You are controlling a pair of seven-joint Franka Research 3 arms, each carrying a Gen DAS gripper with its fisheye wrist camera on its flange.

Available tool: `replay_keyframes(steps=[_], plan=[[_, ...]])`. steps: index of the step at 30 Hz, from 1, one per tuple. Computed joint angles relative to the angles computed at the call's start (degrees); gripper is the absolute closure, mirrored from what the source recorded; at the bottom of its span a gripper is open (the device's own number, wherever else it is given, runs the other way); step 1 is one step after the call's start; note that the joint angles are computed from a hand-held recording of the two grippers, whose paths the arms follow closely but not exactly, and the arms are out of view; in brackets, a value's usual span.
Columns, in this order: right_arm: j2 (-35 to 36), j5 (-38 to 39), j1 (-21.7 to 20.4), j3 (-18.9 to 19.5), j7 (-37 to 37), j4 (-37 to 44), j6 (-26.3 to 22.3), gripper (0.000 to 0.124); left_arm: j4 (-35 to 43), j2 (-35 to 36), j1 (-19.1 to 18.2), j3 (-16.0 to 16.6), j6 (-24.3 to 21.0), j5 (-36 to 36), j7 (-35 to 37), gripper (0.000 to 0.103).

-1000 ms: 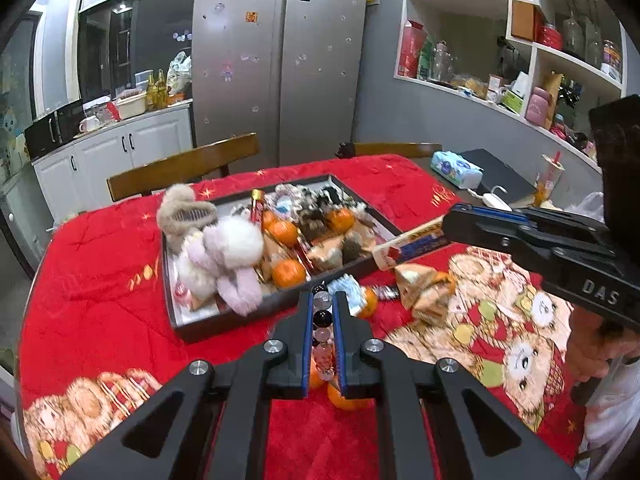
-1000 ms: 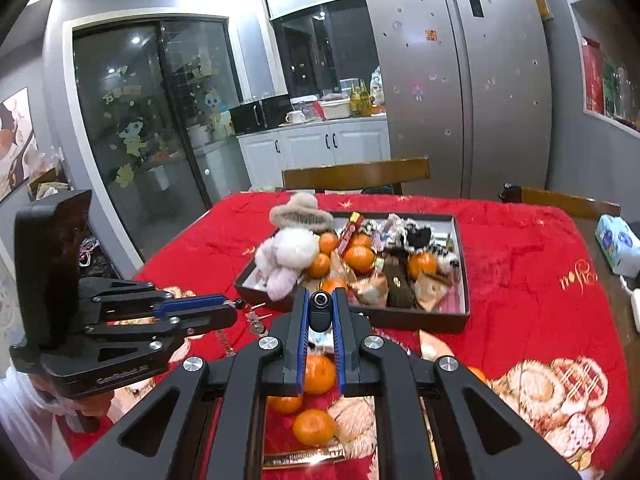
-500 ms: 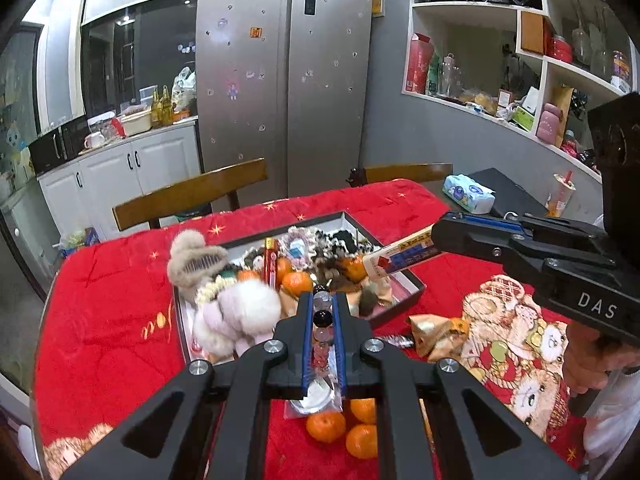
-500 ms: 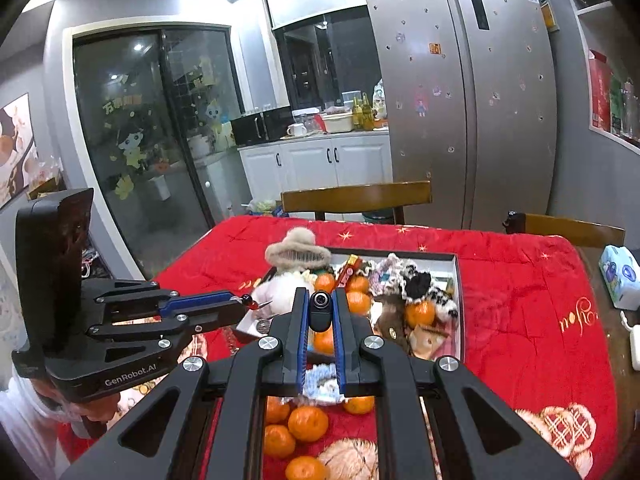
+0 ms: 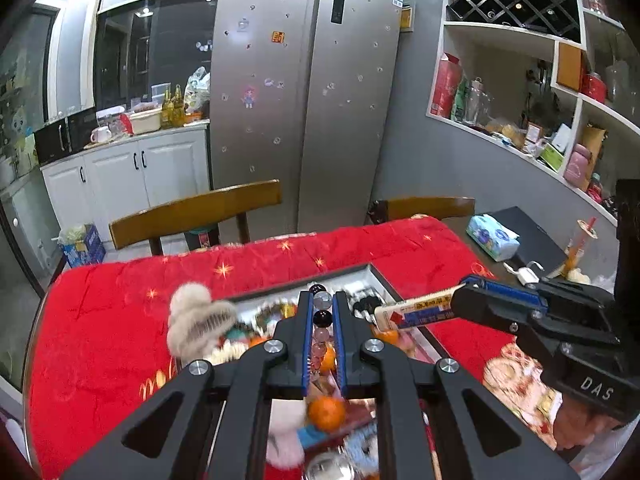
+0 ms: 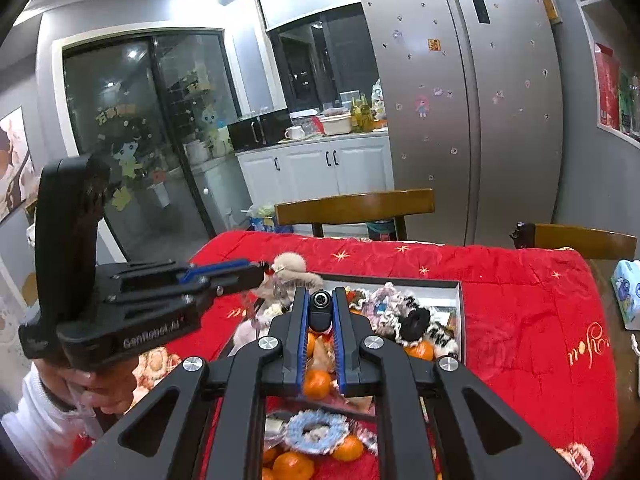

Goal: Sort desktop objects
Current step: 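Carry the bracelet with the left tool over the tray while the right tool carries the tube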

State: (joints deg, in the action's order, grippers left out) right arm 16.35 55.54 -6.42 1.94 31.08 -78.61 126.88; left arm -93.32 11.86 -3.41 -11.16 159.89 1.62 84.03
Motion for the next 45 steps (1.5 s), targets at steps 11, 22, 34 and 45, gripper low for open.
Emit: replay_keyframes(steps=[11, 22, 34, 45], plan=[[14.35, -6.43, 1.21, 3.23, 7.90, 15.44, 1.06, 0.113, 11.60, 12.70, -2.72, 6.29, -0.68, 16.04, -15.37, 0.093], [21.22, -19.18, 4.14, 3.82, 11.59, 19.69, 6.12, 0.113, 16.34, 18.72, -1.23, 4.73, -3.97, 16.10, -13.22, 0.093], [22.89, -22.04, 3.68, 4.68, 12.98, 20.88, 5.34, 0.112, 16.21, 19.61, -2.37, 5.50, -4.95, 16.35, -14.39, 0.093], [24.26, -21.45, 2.89, 5.52, 13.98, 23.00, 4.29, 0.110, 16.38, 19.38, -2.35, 5.35, -6.42, 16.44, -14.95, 0.093]])
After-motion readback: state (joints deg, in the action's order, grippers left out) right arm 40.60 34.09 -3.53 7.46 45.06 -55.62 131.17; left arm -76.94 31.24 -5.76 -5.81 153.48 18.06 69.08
